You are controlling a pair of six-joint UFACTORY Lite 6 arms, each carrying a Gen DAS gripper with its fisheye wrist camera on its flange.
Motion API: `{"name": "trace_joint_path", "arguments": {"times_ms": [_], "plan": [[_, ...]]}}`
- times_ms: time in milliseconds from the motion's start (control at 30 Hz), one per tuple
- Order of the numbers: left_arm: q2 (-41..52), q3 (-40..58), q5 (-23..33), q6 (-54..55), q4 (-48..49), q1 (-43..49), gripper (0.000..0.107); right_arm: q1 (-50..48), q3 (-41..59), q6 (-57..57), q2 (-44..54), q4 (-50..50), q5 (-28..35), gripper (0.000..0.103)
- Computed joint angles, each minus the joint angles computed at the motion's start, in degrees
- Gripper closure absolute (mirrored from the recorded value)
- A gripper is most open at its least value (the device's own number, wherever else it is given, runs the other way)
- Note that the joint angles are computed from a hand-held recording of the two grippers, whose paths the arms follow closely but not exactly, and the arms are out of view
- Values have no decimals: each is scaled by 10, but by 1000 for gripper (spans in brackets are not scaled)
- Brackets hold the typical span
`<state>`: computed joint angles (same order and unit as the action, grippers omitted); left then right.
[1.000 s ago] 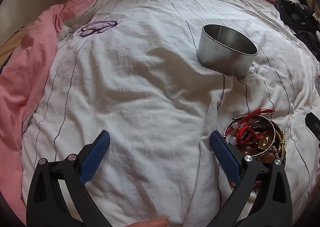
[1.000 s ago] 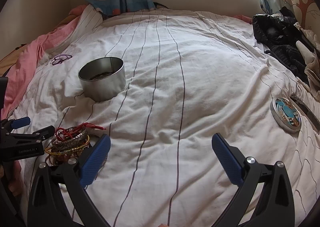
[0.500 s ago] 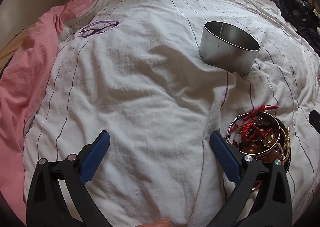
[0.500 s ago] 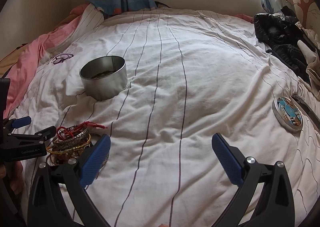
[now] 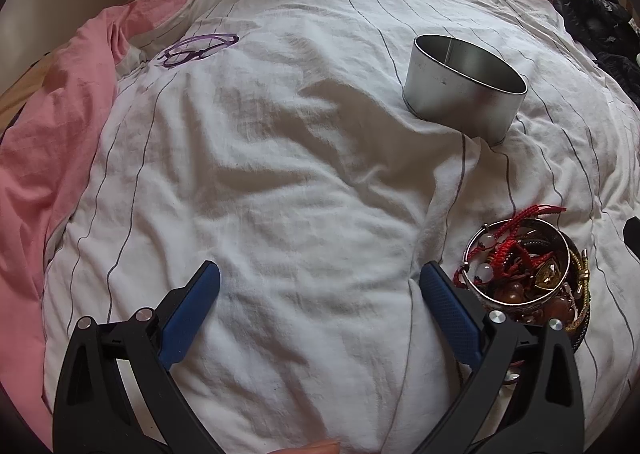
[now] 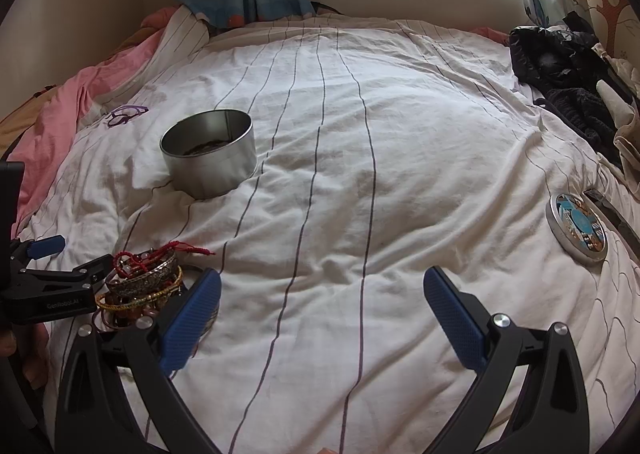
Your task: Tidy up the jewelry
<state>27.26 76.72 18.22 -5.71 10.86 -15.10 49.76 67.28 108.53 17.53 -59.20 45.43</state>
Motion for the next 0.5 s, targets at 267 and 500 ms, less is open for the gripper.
{"name": "trace_joint_path", "arguments": {"times_ms": [267, 500], "plan": [[4, -1, -4, -3, 5, 1, 10, 0, 0, -1, 0, 0, -1, 5], [14, 0, -7, 25, -26, 5, 10, -1, 0, -2, -1, 1, 0, 5]]}}
